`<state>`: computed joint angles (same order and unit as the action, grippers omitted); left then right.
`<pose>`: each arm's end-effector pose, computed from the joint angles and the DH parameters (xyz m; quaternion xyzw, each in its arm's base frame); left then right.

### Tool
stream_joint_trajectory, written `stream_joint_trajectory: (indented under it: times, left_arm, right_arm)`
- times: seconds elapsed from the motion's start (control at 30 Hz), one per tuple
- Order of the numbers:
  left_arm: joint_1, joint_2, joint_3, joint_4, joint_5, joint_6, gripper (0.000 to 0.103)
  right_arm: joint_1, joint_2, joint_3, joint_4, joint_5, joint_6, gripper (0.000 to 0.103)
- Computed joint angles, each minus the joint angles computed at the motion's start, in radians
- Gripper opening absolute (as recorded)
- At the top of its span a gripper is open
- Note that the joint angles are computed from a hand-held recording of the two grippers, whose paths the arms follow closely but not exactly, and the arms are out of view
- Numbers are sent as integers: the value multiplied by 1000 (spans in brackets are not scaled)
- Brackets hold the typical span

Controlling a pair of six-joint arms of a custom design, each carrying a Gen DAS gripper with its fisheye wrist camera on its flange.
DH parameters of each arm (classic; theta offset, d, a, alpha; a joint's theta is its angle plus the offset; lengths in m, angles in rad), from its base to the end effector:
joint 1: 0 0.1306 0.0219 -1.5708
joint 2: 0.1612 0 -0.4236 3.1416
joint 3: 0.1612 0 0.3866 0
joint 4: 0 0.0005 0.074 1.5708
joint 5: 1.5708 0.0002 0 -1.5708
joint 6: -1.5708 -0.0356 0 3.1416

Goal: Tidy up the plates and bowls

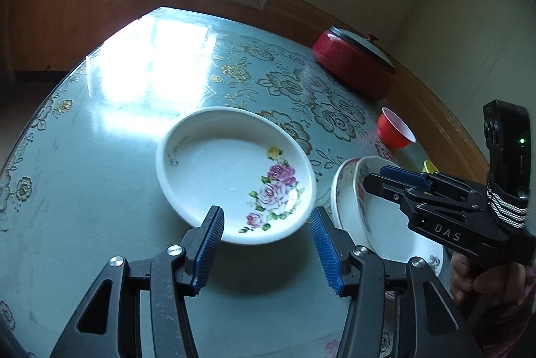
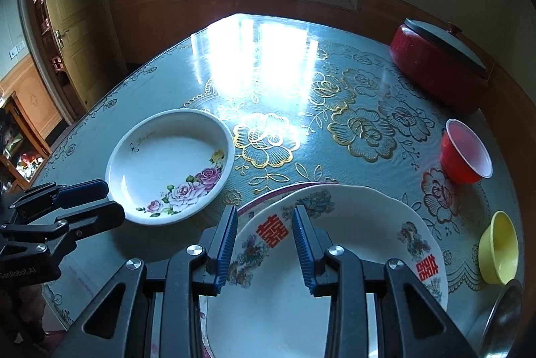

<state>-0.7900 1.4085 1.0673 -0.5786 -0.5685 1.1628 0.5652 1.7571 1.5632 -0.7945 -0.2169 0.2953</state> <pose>0.3290 -0.3055 0.3420 -0.2567 0.8771 -0.1055 0.3920 0.5072 0.3302 0.3634 -0.4254 0.8525 0.1411 0.2689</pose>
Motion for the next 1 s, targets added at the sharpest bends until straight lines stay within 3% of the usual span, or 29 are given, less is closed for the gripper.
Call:
stream_joint_trajectory:
  times: [0.13, 0.33, 0.6, 1.0]
  left_arm:
    - [23, -36, -43, -20, -24, 58, 56]
    - [62, -53, -80, -61, -15, 126, 55]
    - [112, -26, -85, -68, 45, 120, 53]
    - [117, 17, -40, -124, 39, 80, 52]
  right_arm:
    - [-7, 74, 107, -80, -79, -37, 35]
    - [6, 185, 256, -189, -134, -47, 35]
    - [37, 294, 383, -283, -117, -31, 35]
    - [48, 332, 414, -307, -108, -15, 35]
